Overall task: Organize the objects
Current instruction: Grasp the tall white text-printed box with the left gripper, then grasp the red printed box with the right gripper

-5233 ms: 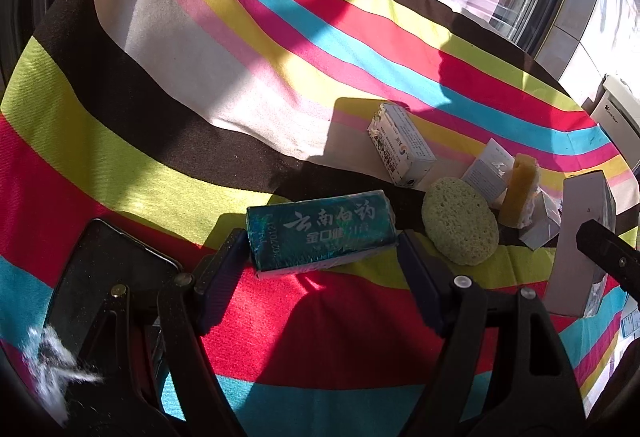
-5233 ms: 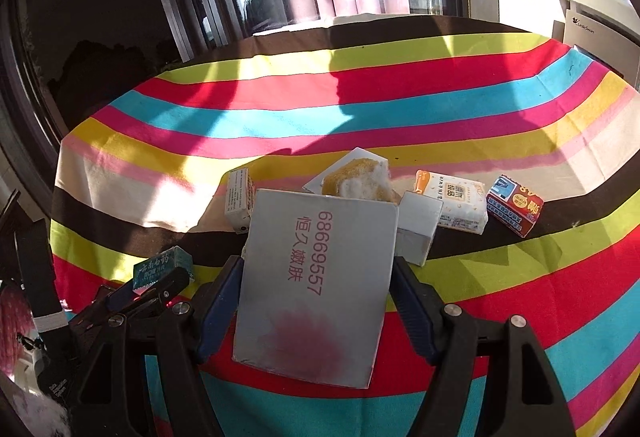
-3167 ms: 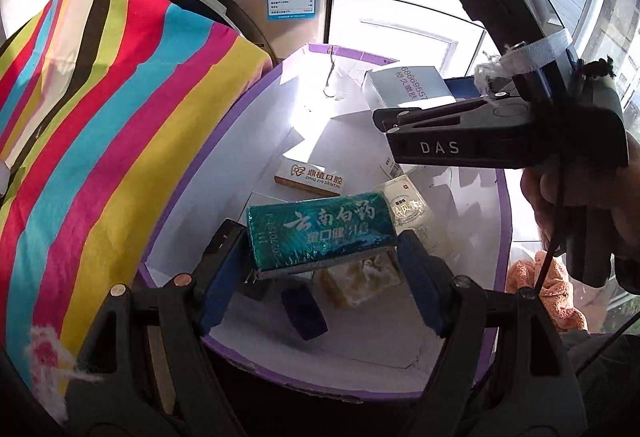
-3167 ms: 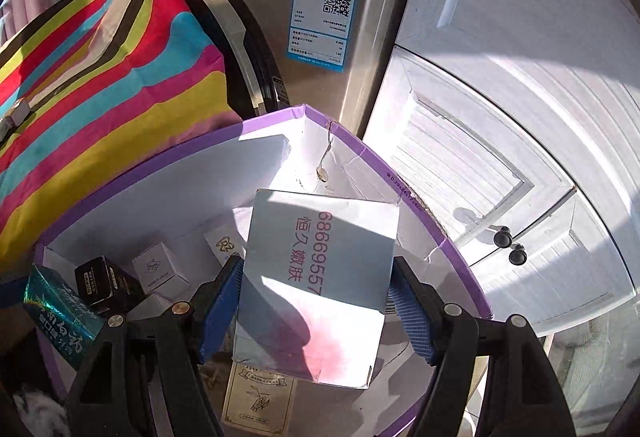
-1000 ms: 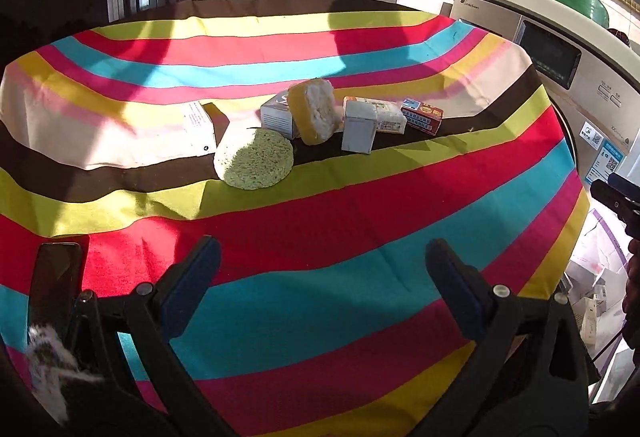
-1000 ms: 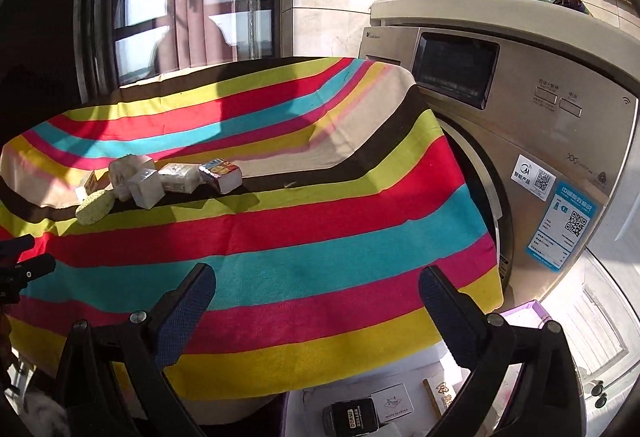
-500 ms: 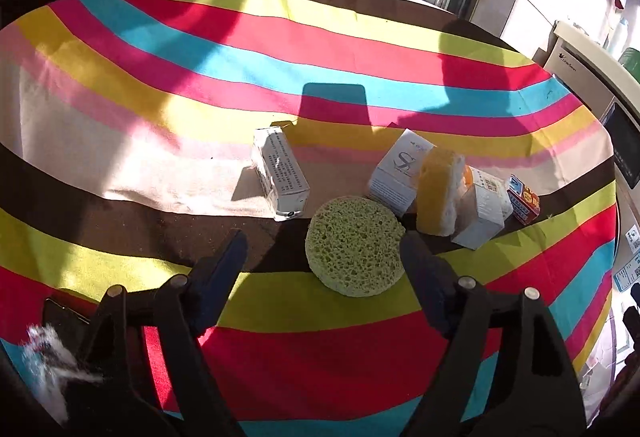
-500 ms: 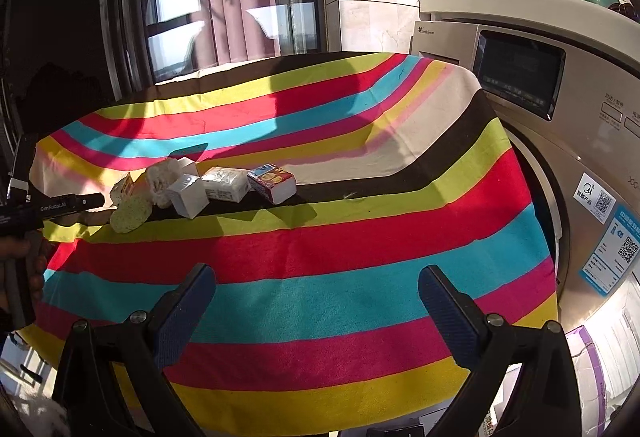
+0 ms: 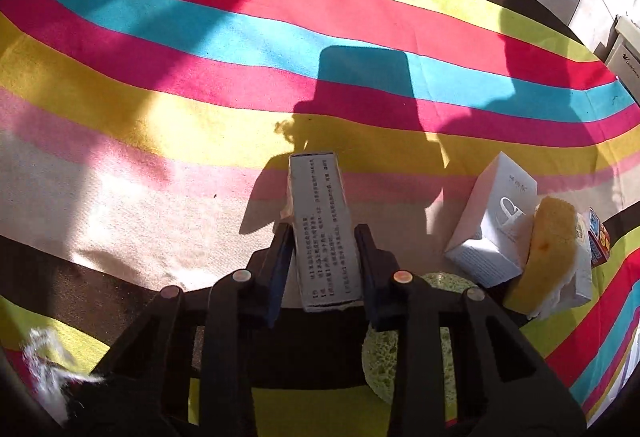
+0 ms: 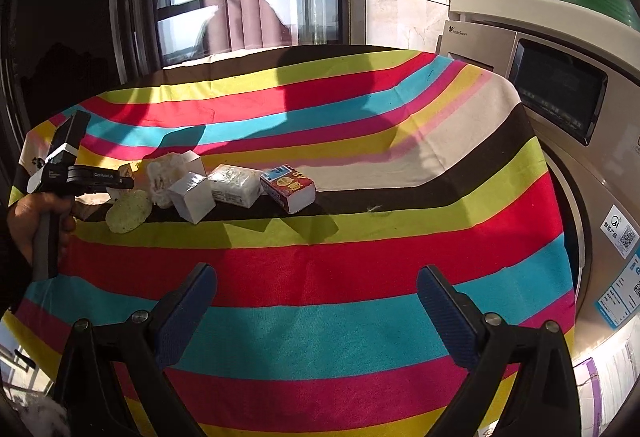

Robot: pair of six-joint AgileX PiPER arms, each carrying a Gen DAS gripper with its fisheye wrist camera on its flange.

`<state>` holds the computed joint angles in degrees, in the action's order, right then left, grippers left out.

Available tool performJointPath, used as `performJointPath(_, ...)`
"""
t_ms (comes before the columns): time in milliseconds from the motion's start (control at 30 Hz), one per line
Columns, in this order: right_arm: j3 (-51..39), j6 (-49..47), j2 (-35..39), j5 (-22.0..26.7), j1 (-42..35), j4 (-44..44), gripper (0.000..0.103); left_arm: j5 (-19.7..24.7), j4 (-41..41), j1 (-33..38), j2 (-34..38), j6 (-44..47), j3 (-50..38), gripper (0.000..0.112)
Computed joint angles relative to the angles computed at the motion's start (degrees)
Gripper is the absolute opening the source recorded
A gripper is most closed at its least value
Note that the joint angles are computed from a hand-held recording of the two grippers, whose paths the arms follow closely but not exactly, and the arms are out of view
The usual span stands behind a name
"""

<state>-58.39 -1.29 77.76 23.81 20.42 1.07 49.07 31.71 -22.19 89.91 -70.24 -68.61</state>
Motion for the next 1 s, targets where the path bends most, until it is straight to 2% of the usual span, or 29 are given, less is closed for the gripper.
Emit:
performJointPath(67,-2.0,-2.1,2.4,-0.3,0.4,0.9,0.101,-1.0,0.5,-0.6,-1.5,-1.4,1.9,0.028)
performJointPath(167,-6.2,-6.5,6.7,-0.5,0.2,4.0,0.100,-0.1,3.6,-3.8,-5.3,-6.7,5.5,0.028)
performJointPath(300,-14.2,-12.2,14.3,2.0,-0.1,7.4,0.092,2.1,8.0,-10.2,-11.6,-16.4,10.3,0.028)
performJointPath(400,-20.4,-13.1,20.0,4.8,0.4,5.6,0.087,6.4,12.1,-18.4,-16.4,-25.7,13.9,0.028)
performJointPath(500,-25.9,-14.2,24.9,7.7,0.5,5.5,0.087,11.7,14.7,-27.0,-18.6,-32.9,15.3,0.028)
performJointPath(600,-32.1,-8.5,29.5,13.0,1.2,-0.6,0.087,15.9,15.8,-34.1,-19.9,-37.2,15.3,0.028)
performJointPath(633,-33.9,-7.2,30.5,15.2,0.7,0.3,0.087,16.7,16.0,-35.6,-20.1,-38.2,15.1,0.028)
performJointPath(700,-35.2,-7.7,31.0,17.1,-1.3,8.1,0.087,17.1,16.2,-36.7,-20.5,-39.1,14.9,0.028)
performJointPath(767,-37.0,-3.2,31.7,19.3,-2.7,11.1,0.087,18.1,16.5,-38.0,-20.4,-39.8,14.4,0.028)
performJointPath(867,-41.6,5.1,34.1,24.1,-4.5,16.4,0.087,17.5,16.6,-37.9,-20.3,-39.4,14.0,0.028)
performJointPath(933,-46.3,12.9,36.5,27.9,-4.2,15.0,0.088,17.3,16.7,-38.4,-19.9,-39.6,13.4,0.028)
performJointPath(967,-49.4,17.4,38.1,30.3,-3.8,13.9,0.088,15.0,17.1,-36.4,-20.3,-38.8,14.4,0.028)
performJointPath(1000,-52.0,21.2,39.6,32.3,-3.5,12.9,0.088,15.0,17.3,-36.7,-20.2,-39.1,14.3,0.028)
